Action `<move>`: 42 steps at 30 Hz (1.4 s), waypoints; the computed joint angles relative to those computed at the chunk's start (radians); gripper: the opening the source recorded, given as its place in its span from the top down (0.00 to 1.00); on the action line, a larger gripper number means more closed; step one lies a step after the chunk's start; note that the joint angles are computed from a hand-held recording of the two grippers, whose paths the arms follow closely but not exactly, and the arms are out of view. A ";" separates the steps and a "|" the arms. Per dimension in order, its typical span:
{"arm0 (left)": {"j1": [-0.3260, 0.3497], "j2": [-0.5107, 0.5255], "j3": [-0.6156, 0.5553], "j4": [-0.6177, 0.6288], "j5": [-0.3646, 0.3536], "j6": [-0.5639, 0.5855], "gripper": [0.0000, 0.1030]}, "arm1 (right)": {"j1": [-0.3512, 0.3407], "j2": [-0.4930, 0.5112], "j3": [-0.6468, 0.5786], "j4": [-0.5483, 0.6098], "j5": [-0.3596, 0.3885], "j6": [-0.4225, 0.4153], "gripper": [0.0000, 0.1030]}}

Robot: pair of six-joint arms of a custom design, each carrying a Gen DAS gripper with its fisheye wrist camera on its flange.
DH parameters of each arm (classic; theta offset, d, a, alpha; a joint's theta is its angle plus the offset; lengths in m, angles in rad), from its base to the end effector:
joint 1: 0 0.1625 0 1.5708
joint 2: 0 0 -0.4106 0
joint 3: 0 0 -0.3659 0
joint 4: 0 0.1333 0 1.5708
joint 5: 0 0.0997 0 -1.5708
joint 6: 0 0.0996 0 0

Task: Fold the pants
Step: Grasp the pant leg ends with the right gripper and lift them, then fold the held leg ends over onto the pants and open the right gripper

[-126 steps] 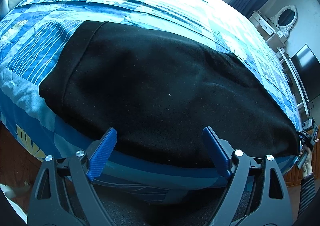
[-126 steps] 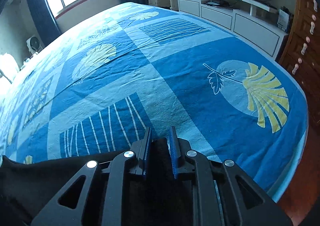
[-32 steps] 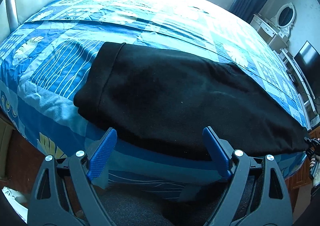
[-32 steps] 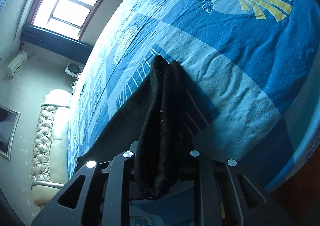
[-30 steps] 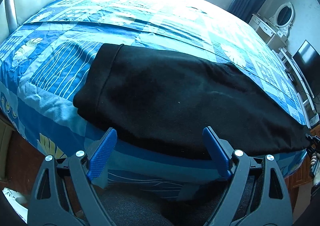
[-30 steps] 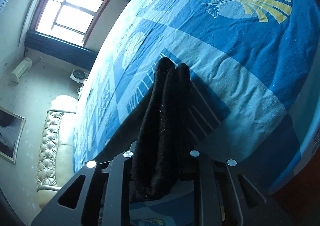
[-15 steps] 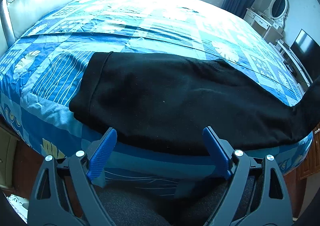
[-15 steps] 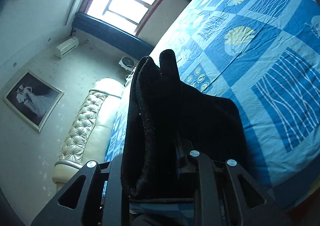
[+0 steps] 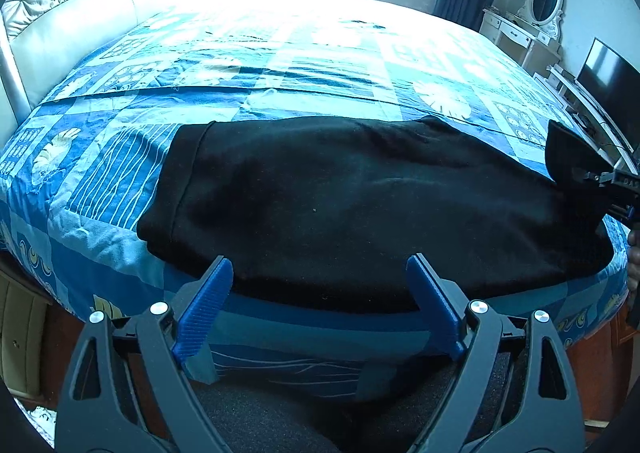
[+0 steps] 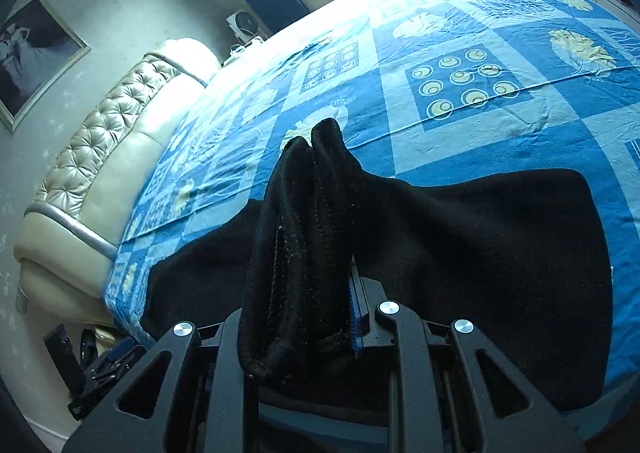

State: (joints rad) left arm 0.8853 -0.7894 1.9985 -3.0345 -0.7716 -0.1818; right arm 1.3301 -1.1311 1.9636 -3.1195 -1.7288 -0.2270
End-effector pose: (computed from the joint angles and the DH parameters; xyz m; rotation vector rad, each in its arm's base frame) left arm -0.1787 -0.5419 0.0697 0.4772 2.3805 -0.7118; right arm -0.0195 -0.5727 0.2547 -0.0977 -2.6774 0.9258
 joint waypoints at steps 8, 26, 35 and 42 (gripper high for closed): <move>0.003 -0.002 -0.004 0.001 0.000 -0.013 0.14 | 0.069 0.097 0.000 -0.055 -0.151 -0.047 0.80; 0.004 -0.002 -0.006 0.005 -0.004 -0.010 0.14 | 0.141 0.217 -0.039 -0.096 -0.289 -0.086 0.76; 0.002 -0.001 -0.005 0.007 -0.006 -0.010 0.14 | 0.140 0.220 -0.031 -0.107 -0.280 -0.066 0.71; -0.001 0.001 -0.002 0.004 -0.005 -0.012 0.14 | 0.142 0.222 -0.024 -0.118 -0.271 -0.057 0.66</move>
